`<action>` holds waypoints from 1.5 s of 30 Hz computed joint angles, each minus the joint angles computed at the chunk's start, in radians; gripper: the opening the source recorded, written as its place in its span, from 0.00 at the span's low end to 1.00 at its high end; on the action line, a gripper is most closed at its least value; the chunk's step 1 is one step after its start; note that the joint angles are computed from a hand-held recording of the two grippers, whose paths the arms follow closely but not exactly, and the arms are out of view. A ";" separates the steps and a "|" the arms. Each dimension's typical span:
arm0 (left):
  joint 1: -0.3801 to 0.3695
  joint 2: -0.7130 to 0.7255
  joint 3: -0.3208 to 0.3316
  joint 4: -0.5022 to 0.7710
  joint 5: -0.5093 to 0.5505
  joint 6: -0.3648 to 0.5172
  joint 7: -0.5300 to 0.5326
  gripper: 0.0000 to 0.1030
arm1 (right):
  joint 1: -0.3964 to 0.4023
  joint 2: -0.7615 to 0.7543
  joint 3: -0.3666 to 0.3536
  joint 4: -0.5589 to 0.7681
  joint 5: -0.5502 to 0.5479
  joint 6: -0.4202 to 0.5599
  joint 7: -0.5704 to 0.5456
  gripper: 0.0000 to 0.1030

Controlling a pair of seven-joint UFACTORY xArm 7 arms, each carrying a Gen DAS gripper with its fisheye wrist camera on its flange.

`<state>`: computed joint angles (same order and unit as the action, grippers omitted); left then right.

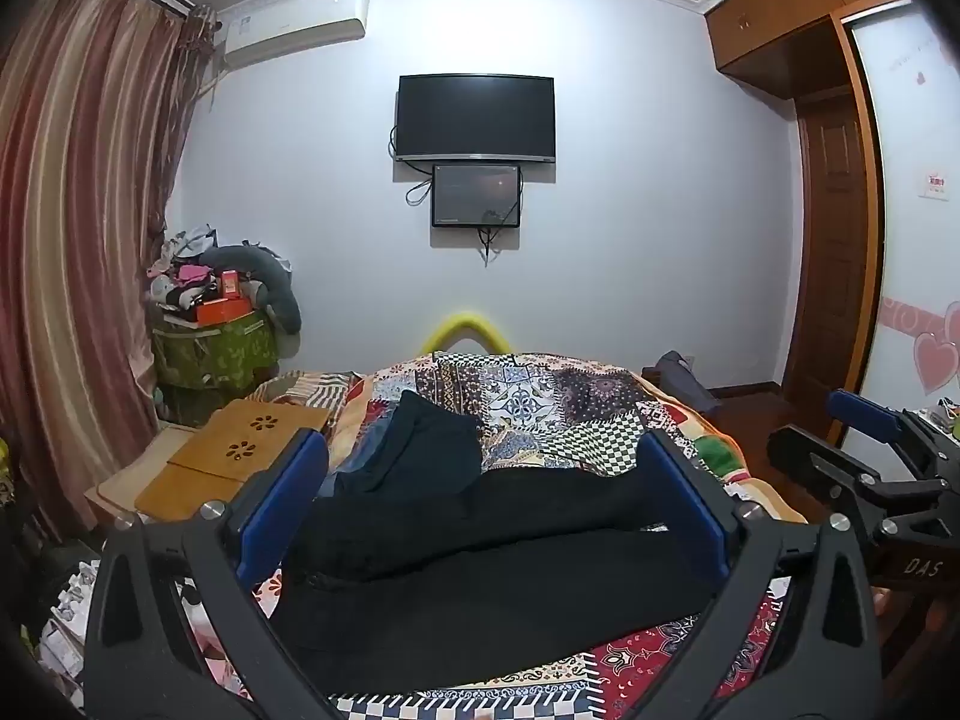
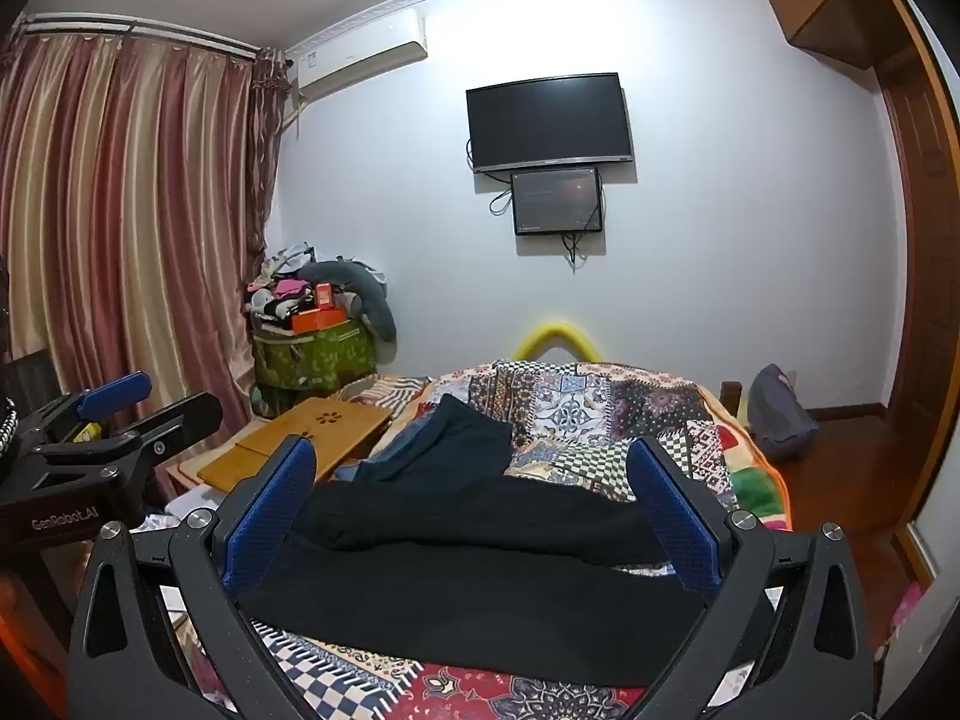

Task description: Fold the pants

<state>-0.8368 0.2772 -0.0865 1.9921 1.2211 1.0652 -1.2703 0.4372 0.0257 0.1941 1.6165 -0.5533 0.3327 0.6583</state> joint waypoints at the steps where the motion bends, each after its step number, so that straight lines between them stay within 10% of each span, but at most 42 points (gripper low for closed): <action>1: 0.000 -0.002 0.000 -0.002 -0.001 -0.002 -0.002 1.00 | 0.000 0.001 0.000 0.001 0.002 0.003 -0.003 1.00; 45: 0.012 0.002 0.006 0.005 -0.026 0.004 0.008 1.00 | -0.012 -0.001 -0.003 -0.003 0.037 0.006 -0.027 1.00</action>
<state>-0.8244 0.2795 -0.0808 1.9974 1.1955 1.0696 -1.2621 0.4249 0.0242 0.1908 1.6138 -0.5167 0.3388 0.6314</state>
